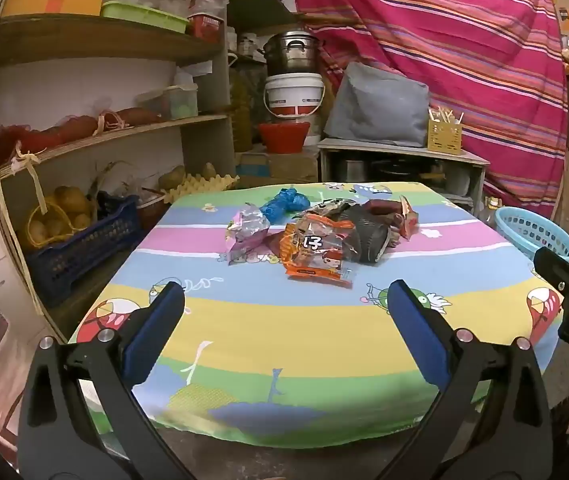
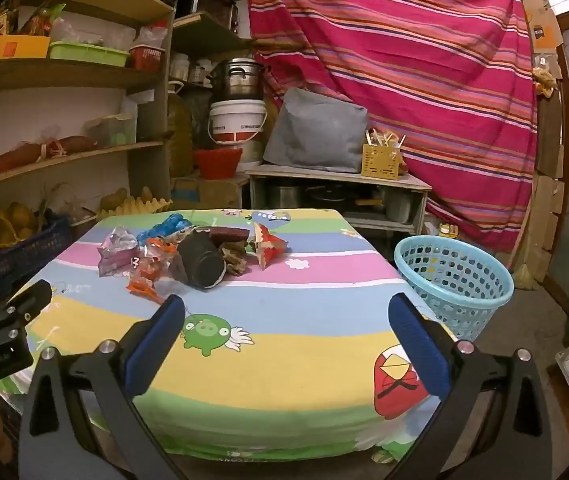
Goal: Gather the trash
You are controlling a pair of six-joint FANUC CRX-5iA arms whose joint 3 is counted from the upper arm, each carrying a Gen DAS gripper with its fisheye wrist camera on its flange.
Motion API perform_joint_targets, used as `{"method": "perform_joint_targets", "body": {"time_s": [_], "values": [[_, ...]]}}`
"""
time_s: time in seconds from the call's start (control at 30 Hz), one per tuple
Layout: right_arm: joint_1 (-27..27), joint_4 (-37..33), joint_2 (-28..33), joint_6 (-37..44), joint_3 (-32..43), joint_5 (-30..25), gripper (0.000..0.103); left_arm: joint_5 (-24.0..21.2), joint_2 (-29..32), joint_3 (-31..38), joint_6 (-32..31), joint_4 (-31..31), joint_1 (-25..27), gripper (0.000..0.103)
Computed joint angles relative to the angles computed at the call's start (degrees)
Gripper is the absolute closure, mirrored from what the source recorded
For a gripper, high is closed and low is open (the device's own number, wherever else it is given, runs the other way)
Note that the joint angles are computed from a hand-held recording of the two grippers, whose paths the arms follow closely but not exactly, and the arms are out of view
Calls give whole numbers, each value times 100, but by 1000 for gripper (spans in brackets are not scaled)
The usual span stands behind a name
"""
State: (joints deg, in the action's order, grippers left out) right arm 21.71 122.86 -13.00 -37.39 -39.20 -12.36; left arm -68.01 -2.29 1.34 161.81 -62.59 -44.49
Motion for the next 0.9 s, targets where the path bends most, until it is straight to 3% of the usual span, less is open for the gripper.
{"method": "perform_joint_targets", "body": {"time_s": [0.13,0.23,0.9], "values": [[-105,265,-21,-273,18,102,4,14,8,14,-19,24,16,5],[-11,-19,4,-9,1,22,4,70,-19,-5,-29,67,38,5],[46,-76,-17,58,-19,-49,4,180,-70,-95,31,94,114,5]]}}
